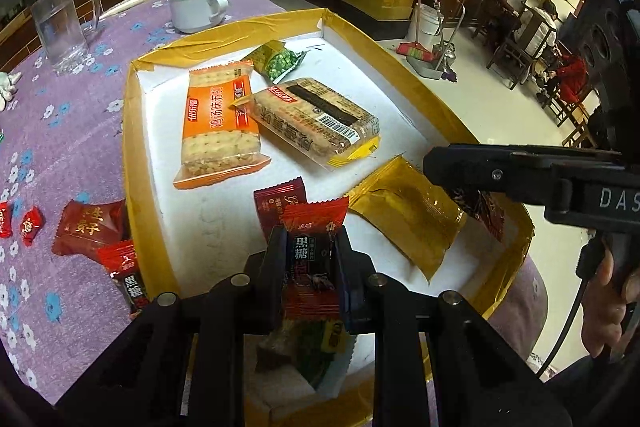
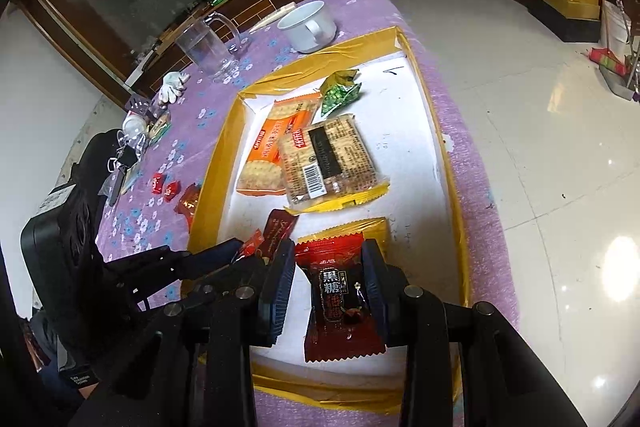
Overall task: Organize snacks
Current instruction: 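Open both tools to drop the chocolate wrappers into the box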
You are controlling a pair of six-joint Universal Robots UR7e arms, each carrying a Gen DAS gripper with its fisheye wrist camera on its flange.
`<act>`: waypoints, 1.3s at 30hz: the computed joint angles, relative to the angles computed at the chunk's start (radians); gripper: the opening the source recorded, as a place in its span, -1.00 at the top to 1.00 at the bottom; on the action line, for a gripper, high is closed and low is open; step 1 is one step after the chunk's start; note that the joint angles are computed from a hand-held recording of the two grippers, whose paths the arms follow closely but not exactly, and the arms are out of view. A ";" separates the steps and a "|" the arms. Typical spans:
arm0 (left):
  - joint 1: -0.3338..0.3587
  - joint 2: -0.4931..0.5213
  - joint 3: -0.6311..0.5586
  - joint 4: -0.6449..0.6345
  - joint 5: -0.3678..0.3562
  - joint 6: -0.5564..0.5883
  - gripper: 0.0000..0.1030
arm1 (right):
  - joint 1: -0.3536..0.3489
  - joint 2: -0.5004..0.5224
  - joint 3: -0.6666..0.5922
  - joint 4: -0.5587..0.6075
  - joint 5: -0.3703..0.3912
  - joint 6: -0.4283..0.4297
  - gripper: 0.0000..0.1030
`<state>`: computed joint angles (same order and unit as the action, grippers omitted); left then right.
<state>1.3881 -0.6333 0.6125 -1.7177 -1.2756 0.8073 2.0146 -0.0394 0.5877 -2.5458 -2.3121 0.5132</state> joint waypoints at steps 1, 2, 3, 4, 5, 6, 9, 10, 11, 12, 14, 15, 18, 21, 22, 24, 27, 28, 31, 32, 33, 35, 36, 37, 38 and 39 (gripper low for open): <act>0.000 0.000 0.002 -0.002 0.001 -0.002 0.62 | -0.002 0.003 -0.008 0.005 0.000 -0.005 0.32; 0.000 0.001 0.003 -0.004 0.002 -0.004 0.62 | -0.003 0.007 -0.019 0.013 -0.002 -0.012 0.32; -0.001 0.001 0.006 -0.007 0.002 -0.004 0.62 | -0.005 0.011 -0.029 0.019 -0.003 -0.016 0.32; -0.001 -0.001 0.011 -0.012 0.004 -0.005 0.62 | -0.007 0.016 -0.040 0.025 -0.003 -0.020 0.32; -0.002 -0.004 0.020 -0.019 0.005 -0.005 0.62 | -0.009 0.021 -0.051 0.031 -0.001 -0.024 0.32; -0.002 -0.004 0.021 -0.021 0.005 -0.005 0.62 | -0.012 0.027 -0.064 0.037 -0.001 -0.028 0.32; -0.003 -0.007 0.034 -0.033 0.012 -0.004 0.62 | -0.017 0.043 -0.097 0.059 -0.002 -0.033 0.32; -0.004 -0.008 0.037 -0.037 0.014 -0.003 0.62 | -0.020 0.049 -0.109 0.066 -0.003 -0.037 0.32; -0.004 -0.008 0.039 -0.040 0.015 -0.003 0.62 | -0.022 0.059 -0.127 0.076 -0.006 -0.043 0.32; -0.004 -0.007 0.040 -0.042 0.017 -0.003 0.62 | -0.024 0.072 -0.155 0.093 -0.011 -0.047 0.32; -0.005 -0.007 0.043 -0.046 0.019 -0.002 0.62 | -0.029 0.092 -0.196 0.122 -0.017 -0.047 0.32; -0.005 -0.008 0.046 -0.051 0.019 0.001 0.62 | -0.030 0.100 -0.211 0.131 -0.020 -0.046 0.32; -0.005 -0.010 0.053 -0.058 0.021 0.005 0.62 | -0.032 0.126 -0.263 0.158 -0.029 -0.056 0.31; -0.005 -0.010 0.056 -0.061 0.023 0.009 0.62 | -0.031 0.148 -0.307 0.185 -0.045 -0.058 0.30; -0.006 -0.011 0.058 -0.063 0.023 0.011 0.62 | -0.031 0.151 -0.315 0.190 -0.049 -0.057 0.28; -0.007 -0.012 0.060 -0.065 0.022 0.012 0.62 | -0.031 0.151 -0.314 0.189 -0.056 -0.051 0.25; -0.008 -0.012 0.061 -0.063 0.021 0.016 0.62 | -0.030 0.135 -0.284 0.170 -0.058 -0.038 0.25; -0.008 -0.016 0.067 -0.070 0.019 0.020 0.62 | -0.029 0.129 -0.273 0.162 -0.062 -0.037 0.25; -0.010 -0.018 0.067 -0.069 0.015 0.027 0.62 | -0.023 0.118 -0.253 0.148 -0.070 -0.033 0.25; -0.010 -0.022 0.073 -0.073 0.014 0.032 0.62 | -0.021 0.115 -0.247 0.142 -0.073 -0.032 0.25; -0.010 -0.024 0.075 -0.075 0.014 0.036 0.62 | -0.019 0.110 -0.236 0.132 -0.076 -0.031 0.25; -0.011 -0.028 0.079 -0.079 0.015 0.044 0.61 | -0.014 0.103 -0.222 0.119 -0.081 -0.029 0.25; -0.011 -0.030 0.080 -0.080 0.016 0.046 0.61 | -0.012 0.101 -0.218 0.114 -0.084 -0.028 0.25; -0.011 -0.031 0.080 -0.080 0.015 0.047 0.61 | -0.009 0.098 -0.210 0.106 -0.088 -0.025 0.25; -0.011 -0.034 0.082 -0.081 0.014 0.048 0.61 | -0.008 0.096 -0.208 0.104 -0.090 -0.023 0.25; -0.011 -0.037 0.085 -0.083 0.013 0.051 0.61 | -0.005 0.090 -0.195 0.096 -0.094 -0.018 0.25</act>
<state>1.3773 -0.6704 0.6973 -1.8011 -1.2628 0.8582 2.0093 0.0503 0.3924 -2.4502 -2.4065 0.4957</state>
